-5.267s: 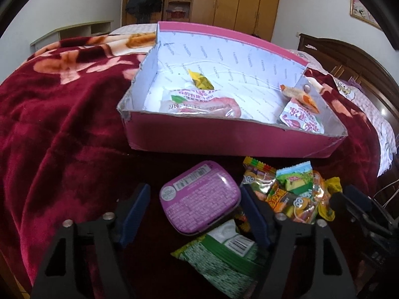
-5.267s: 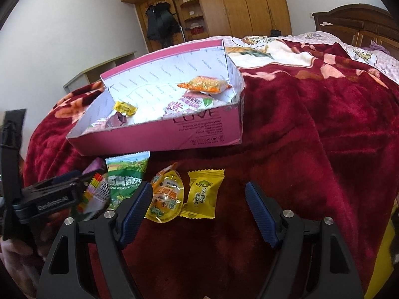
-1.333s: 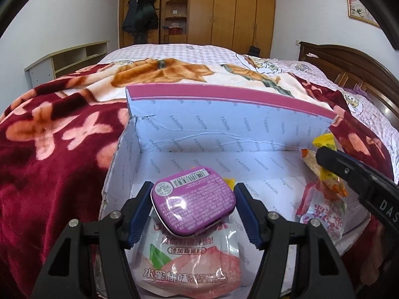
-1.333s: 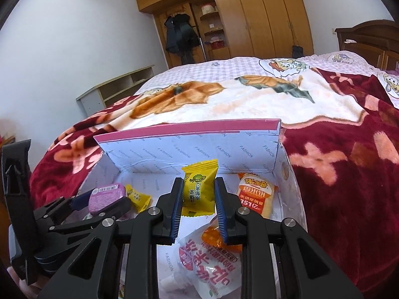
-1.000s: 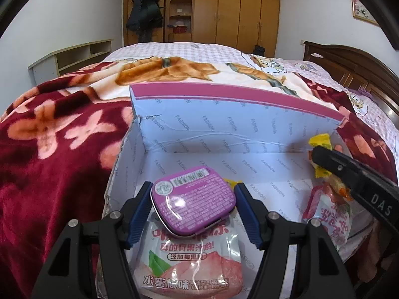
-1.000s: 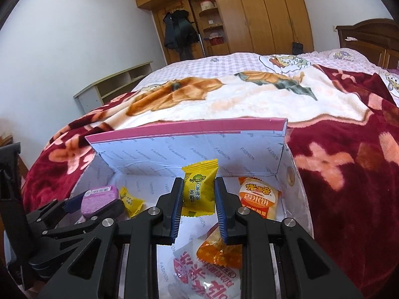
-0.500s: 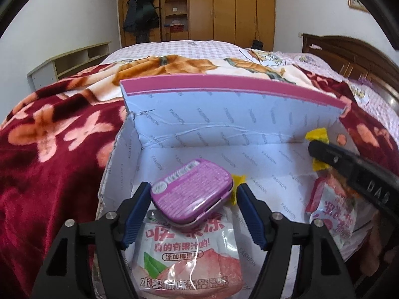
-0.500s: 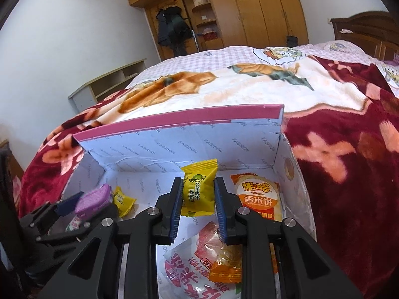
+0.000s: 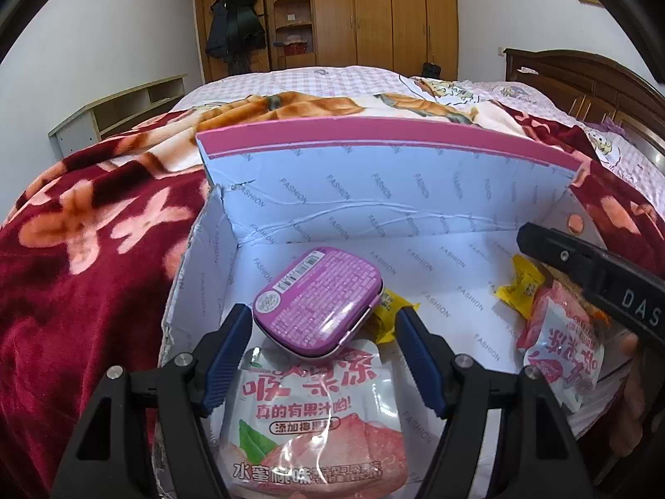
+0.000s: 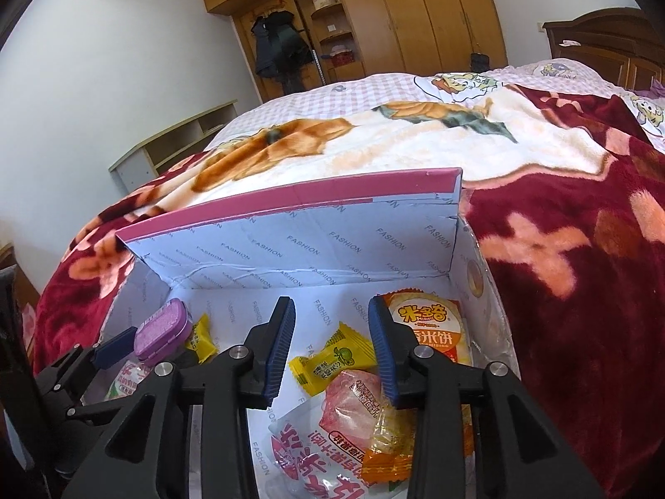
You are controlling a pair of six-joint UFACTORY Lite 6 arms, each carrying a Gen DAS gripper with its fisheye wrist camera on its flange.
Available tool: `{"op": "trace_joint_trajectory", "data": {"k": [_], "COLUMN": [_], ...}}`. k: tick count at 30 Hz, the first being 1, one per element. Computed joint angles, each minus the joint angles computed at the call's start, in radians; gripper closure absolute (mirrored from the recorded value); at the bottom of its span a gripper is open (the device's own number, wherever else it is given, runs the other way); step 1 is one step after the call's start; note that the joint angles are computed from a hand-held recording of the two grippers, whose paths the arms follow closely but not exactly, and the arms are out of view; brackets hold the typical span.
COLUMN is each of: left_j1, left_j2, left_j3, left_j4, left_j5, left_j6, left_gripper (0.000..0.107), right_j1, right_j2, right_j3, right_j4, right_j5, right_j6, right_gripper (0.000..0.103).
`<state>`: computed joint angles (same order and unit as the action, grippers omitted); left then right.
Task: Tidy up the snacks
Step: 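Carry the purple tin and yellow candy into the pink box and open both tools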
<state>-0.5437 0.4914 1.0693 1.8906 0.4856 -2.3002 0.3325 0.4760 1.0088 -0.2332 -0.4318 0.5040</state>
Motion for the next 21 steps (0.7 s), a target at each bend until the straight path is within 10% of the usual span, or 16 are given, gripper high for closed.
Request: {"op": "trace_joint_trajectory", "data": {"k": [21], "left_j1": [0.004], "left_j2": [-0.218], "left_j3": [-0.162], "left_j4": [0.004], "left_j5": [-0.022], "left_j6": [-0.058], "left_gripper": [0.032], "right_j1": [0.028], "right_j2": [-0.208], "right_j3": [-0.157], "right_j4": [0.019], "right_j5": [0.011], "right_j6": [-0.048], "right_gripper": [0.053]}}
